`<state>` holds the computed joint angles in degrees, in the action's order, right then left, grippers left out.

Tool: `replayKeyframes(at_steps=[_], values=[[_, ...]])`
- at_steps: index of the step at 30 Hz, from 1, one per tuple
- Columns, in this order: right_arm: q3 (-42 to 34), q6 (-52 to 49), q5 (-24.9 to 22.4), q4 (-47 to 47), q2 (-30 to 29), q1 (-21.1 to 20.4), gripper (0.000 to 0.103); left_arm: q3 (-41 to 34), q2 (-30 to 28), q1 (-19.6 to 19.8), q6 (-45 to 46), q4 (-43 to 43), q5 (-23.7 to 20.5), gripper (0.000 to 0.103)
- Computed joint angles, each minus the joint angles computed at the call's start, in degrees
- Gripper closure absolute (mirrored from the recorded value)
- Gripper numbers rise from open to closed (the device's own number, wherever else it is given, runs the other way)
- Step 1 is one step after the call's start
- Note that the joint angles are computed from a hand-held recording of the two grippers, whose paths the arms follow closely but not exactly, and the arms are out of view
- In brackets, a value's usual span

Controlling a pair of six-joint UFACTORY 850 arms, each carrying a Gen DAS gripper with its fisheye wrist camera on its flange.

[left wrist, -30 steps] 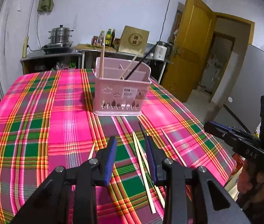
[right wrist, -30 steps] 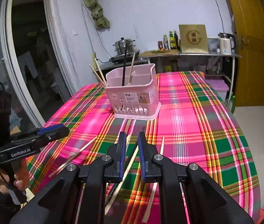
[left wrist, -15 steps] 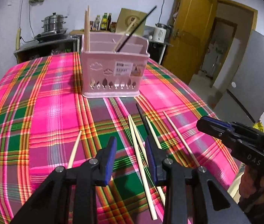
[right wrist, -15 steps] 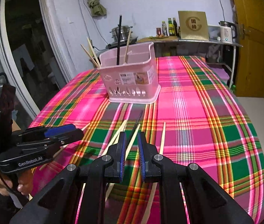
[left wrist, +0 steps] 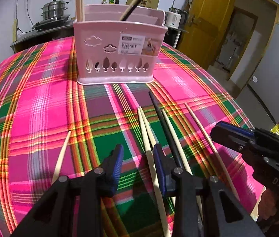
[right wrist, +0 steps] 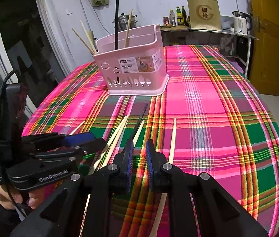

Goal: Organize utensils
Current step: 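Move both open tools back down toward the remaining chopsticks, then close the left tool on a light chopstick while the right tool grasps another light chopstick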

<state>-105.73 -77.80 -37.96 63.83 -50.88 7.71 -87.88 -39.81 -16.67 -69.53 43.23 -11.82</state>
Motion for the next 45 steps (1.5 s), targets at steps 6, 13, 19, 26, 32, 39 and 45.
replayKeyframes(at_steps=[6,13,19,26,32,39,45], values=[[-1.5,1.6,-0.3,-1.5,-1.0,0.3,0.09,-1.5,-1.2,-0.4,-1.1,2.5,-2.1,0.07],[-2.7,3.3,-0.2,-3.3,-1.8,0.9,0.09,-2.0,-1.6,-1.2,-3.4,7.7,-5.0,0.069],[-4.6,6.1,0.3,-6.7,-3.0,1.8,0.09,-1.0,-0.9,-0.7,-4.7,8.8,-5.6,0.069],[-8.4,12.5,1.0,-13.2,-5.6,3.2,0.09,0.7,0.2,0.0,-6.5,10.4,-5.2,0.08],[-9.9,15.7,2.4,-18.1,-6.6,4.1,0.09,1.6,0.7,0.5,-6.8,10.4,-4.1,0.081],[-10.3,17.0,2.6,-20.7,-6.6,4.4,0.09,0.3,0.1,0.8,-2.3,5.5,-4.3,0.081],[-15.7,23.2,1.3,-26.4,-9.5,5.2,0.09,-3.4,-1.7,2.4,12.3,-11.6,-4.5,0.082]])
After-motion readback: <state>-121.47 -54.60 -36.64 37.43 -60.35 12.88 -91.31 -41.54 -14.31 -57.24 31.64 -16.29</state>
